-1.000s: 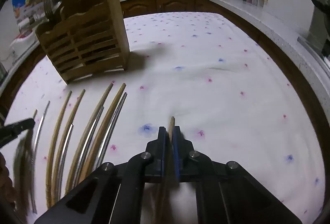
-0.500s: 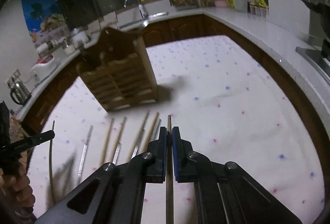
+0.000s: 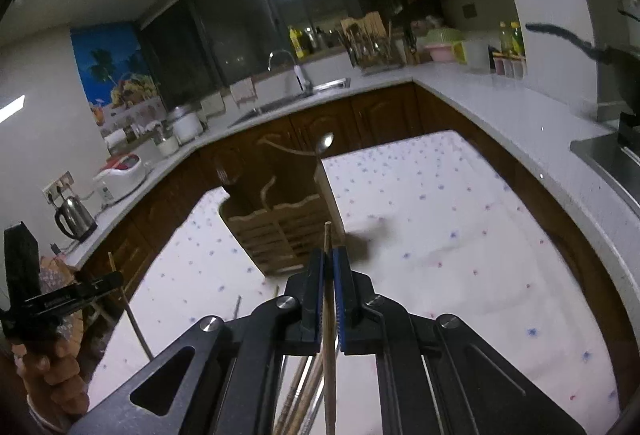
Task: Organize utensils
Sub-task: 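Lift both chopsticks over the wooden holder and release them inside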
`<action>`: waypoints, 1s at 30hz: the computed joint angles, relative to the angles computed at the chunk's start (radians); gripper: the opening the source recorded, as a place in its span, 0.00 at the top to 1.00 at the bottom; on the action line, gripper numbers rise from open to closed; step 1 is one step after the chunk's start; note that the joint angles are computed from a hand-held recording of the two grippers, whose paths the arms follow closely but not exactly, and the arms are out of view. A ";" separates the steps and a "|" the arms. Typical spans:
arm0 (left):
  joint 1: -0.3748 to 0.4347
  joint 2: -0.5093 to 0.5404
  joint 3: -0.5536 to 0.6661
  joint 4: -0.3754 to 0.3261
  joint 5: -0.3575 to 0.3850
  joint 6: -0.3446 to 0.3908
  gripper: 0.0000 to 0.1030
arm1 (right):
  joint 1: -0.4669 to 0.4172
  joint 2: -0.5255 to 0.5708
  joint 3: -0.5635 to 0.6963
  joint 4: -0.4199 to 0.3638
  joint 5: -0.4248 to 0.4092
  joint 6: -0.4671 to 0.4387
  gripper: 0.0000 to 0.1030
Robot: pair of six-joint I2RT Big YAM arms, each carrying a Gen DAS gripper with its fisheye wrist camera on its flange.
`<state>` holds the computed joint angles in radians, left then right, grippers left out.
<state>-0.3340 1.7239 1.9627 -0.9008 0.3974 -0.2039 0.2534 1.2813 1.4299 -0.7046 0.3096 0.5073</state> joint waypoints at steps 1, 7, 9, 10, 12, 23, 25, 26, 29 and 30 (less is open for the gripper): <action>0.000 -0.002 0.001 0.003 0.001 -0.001 0.95 | 0.002 -0.002 0.002 0.004 0.003 -0.001 0.95; -0.004 -0.015 -0.005 0.019 -0.008 -0.003 0.95 | 0.009 -0.013 0.003 0.029 0.016 -0.008 0.95; -0.004 -0.019 -0.009 0.024 -0.010 -0.004 0.95 | 0.011 -0.012 0.004 0.033 0.016 -0.009 0.95; -0.003 -0.019 -0.007 0.024 -0.009 -0.003 0.95 | 0.011 -0.012 0.004 0.034 0.016 -0.010 0.95; -0.004 -0.019 -0.003 0.026 -0.011 -0.003 0.95 | 0.010 -0.010 0.005 0.036 0.014 -0.011 0.95; -0.012 -0.007 0.040 0.047 -0.024 -0.006 0.95 | 0.003 -0.001 0.029 0.051 0.006 -0.031 0.95; -0.015 -0.002 0.051 0.050 -0.025 -0.008 0.95 | 0.000 0.002 0.035 0.055 0.006 -0.036 0.95; -0.017 0.003 0.060 0.050 -0.025 -0.009 0.95 | -0.002 0.003 0.038 0.057 0.003 -0.038 0.95; -0.021 0.016 0.087 0.049 -0.028 -0.010 0.95 | -0.008 0.008 0.047 0.063 0.000 -0.045 0.95; -0.023 0.022 0.099 0.048 -0.029 -0.010 0.95 | -0.011 0.011 0.052 0.065 -0.002 -0.047 0.95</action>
